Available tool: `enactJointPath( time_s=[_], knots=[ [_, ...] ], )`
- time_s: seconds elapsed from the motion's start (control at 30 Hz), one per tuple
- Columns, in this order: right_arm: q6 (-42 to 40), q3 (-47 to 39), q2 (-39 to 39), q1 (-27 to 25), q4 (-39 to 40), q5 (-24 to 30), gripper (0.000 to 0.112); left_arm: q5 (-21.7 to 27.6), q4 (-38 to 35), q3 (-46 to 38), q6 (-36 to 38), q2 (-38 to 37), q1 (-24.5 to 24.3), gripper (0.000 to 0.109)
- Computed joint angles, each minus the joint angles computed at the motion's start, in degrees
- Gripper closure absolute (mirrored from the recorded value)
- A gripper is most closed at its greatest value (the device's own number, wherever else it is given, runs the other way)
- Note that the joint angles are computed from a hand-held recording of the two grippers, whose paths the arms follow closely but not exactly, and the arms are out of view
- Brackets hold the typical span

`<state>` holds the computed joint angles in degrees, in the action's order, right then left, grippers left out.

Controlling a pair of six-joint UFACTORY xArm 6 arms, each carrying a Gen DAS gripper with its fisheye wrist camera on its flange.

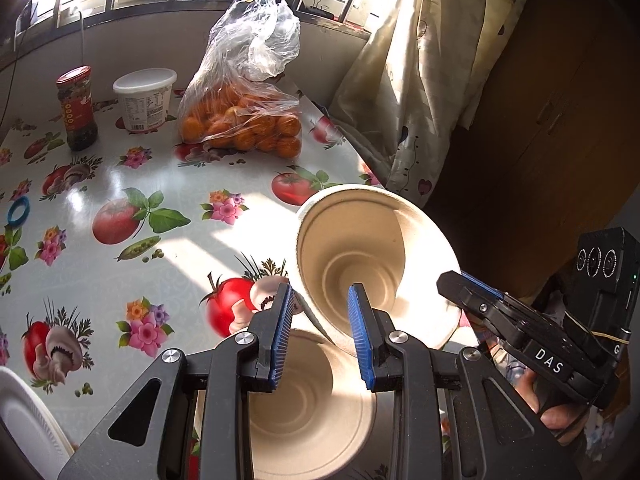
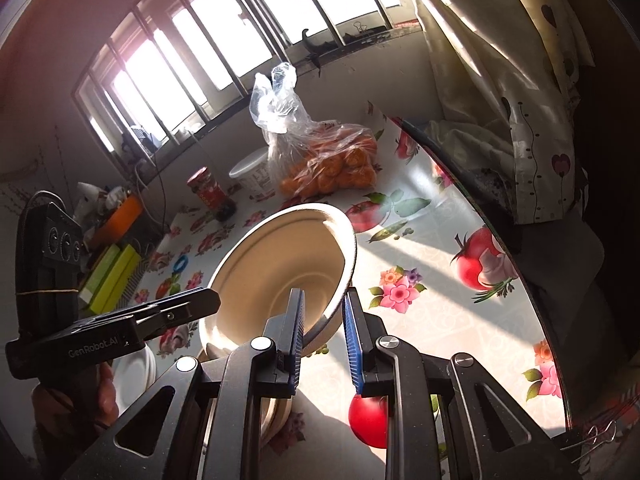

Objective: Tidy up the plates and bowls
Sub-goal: 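Lift the beige bowl and carry it toward the bowl stack, right gripper, then lower the held bowl into the nested beige bowls, right gripper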

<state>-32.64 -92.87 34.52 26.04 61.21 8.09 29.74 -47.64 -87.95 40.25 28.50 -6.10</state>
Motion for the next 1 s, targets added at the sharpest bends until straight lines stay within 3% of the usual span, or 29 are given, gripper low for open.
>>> enactJointPath(
  time_s=[0.77,1.0],
  knots=[
    [-7.5,2.7,-2.1,4.5,6.8,2.0,0.092,-3.7,-14.2,16.0,10.9,-10.8,3.7,0.079],
    [-6.5,3.4,-1.6,5.9,5.0,1.4,0.092,-7.7,-15.0,19.6,13.2,-12.2,3.2,0.079]
  ],
)
